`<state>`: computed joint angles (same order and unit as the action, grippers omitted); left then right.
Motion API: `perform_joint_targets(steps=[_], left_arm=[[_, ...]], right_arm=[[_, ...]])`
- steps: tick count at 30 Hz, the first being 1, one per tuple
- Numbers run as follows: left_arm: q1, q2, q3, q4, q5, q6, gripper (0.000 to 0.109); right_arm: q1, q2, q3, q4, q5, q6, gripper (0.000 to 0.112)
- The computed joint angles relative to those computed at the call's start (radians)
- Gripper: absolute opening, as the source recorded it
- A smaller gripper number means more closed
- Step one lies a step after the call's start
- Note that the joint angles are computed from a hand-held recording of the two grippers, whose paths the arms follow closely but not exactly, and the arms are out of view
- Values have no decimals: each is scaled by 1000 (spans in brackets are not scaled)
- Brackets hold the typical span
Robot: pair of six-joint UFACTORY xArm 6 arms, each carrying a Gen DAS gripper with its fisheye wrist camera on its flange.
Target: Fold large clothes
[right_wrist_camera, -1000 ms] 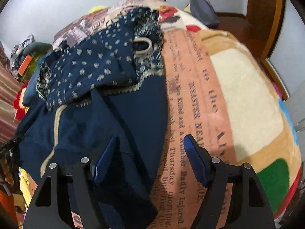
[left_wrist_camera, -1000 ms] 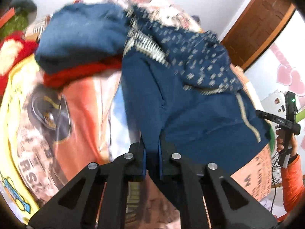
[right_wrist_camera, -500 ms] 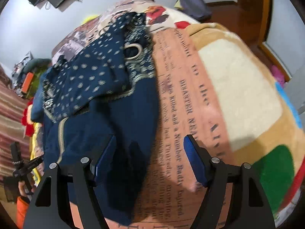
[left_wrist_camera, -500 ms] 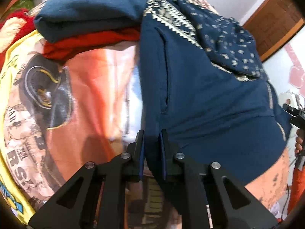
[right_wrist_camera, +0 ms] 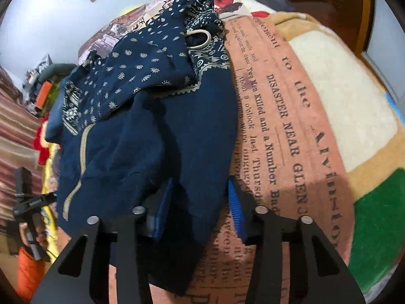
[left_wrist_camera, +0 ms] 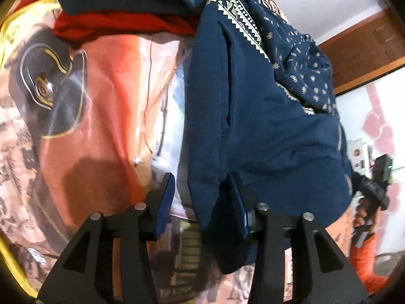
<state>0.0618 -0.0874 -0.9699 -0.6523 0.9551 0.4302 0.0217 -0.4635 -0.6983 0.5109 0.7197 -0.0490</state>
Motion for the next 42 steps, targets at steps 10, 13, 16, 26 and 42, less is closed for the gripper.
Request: perform_joint_targets(steps=[10,13,16,26,42], left_arm=[[-10,-21,-5,-16,8,41,54],[-59,-36,8,63,-34,47,18],[-87,-69,10,80,-74,63,6],[-106,-20,-265,-118,-148,123,0],[-124,672,-1086,263,-166,-271,0]], right_arm=[[15,-5,-23,0,-16,19,7],[25,-26,-22,-16,-50,30,6],[26,-35,-41,-24,-67,25,6],[17,98,-241,11,-126,-49,6],[-21,742,-925,-191,-73,116,6]])
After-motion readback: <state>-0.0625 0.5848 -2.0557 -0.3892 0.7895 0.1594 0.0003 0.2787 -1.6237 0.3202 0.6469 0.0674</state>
